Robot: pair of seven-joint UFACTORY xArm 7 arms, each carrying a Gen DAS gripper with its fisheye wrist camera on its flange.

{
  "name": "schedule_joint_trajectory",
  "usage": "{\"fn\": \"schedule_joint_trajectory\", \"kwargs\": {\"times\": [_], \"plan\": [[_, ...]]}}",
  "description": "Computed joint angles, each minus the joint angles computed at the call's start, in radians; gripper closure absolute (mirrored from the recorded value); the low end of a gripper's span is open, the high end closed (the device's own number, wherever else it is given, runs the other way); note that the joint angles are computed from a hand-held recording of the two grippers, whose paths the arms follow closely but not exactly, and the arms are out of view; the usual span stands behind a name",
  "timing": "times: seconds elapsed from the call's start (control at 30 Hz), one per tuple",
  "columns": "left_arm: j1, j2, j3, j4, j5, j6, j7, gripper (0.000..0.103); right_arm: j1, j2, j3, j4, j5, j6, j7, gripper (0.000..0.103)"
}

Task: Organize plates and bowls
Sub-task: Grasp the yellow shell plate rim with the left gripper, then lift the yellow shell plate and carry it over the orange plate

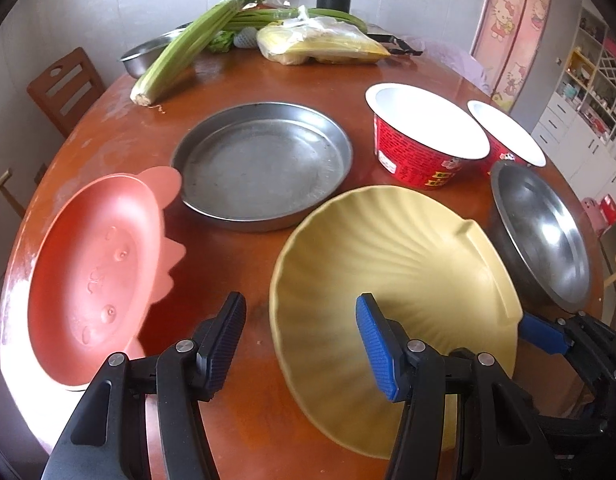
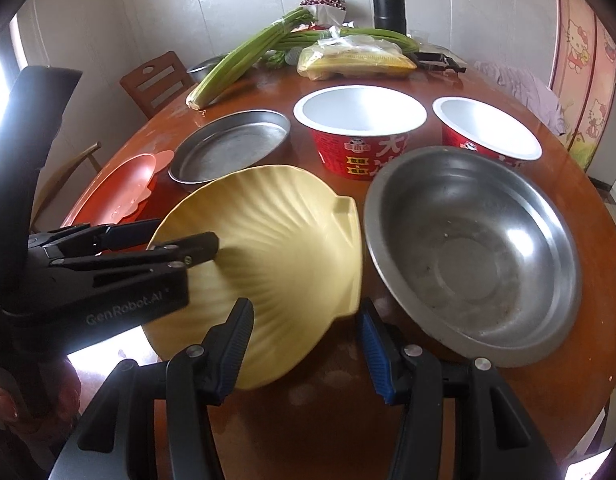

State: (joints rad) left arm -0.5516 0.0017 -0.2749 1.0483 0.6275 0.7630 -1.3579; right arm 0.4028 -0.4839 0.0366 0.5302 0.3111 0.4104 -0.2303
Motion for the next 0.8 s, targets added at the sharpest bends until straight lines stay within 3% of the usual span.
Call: {"fn": "schedule_joint_trajectory", "kwargs": {"times": [0.2,0.8], "plan": [[0.001,-0.002,0.001,-0.014,-0.013,-0.056,0.015,0.047,0.002,0.008,0.010,0.000,-0.017,-0.013,0.003,0.050],[0.025,-0.125,-0.047,-0.084,0.002,-0.005,-0.042,0.047,0.038,-0.049,0.027,-0.013,-0.038,-0.015,0.007,0.050]]}}
